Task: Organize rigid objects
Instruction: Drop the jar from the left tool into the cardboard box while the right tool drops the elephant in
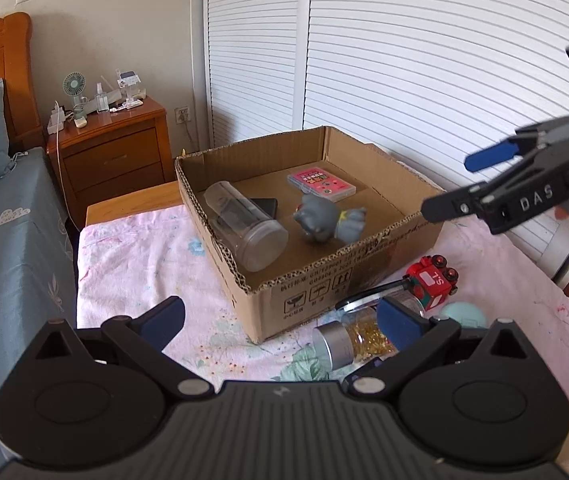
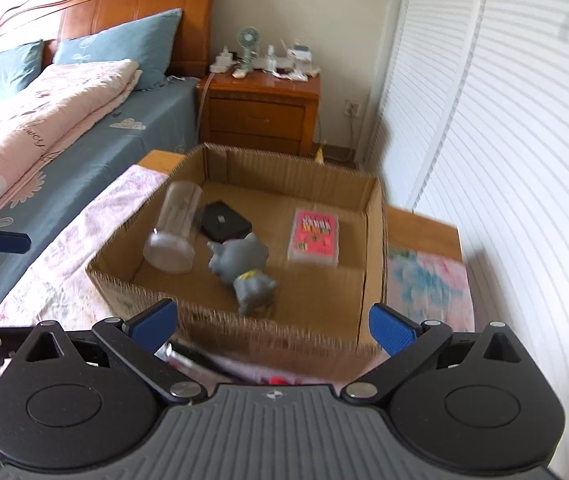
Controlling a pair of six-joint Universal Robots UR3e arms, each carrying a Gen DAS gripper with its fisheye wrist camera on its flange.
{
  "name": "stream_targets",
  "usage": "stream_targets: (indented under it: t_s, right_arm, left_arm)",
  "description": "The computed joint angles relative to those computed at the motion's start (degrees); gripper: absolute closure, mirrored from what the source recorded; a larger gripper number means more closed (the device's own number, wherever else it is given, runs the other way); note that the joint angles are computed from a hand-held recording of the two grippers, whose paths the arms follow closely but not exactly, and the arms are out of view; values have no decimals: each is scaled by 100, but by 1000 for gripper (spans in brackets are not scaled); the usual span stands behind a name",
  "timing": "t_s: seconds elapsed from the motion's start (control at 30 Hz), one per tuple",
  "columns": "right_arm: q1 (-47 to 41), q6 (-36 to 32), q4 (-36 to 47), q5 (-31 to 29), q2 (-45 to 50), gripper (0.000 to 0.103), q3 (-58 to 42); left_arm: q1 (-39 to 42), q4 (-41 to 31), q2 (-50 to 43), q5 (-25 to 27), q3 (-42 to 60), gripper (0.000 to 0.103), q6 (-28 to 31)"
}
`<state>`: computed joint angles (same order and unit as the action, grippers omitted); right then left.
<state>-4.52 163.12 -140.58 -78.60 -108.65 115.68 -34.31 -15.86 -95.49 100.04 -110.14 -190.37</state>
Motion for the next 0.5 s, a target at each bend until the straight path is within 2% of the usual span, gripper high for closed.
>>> stream_targets:
  t_s: [0.2, 0.33, 0.43, 0.5]
  right_arm:
    - [-157, 214, -146, -82, -634, 0, 907]
    - [-235, 198, -118, -85, -921, 0, 1387]
    - [-125, 293, -327, -348, -760, 0, 1645]
    - [-202, 356, -345, -277, -725, 0, 1797]
  left_arm:
    - [-284, 217, -138, 407, -117, 1, -100]
    - [-363, 212, -210, 404, -183, 1, -162]
    - [-399, 210, -252, 358, -244, 1, -268]
    - [-414, 279, -248, 300, -329, 1, -320]
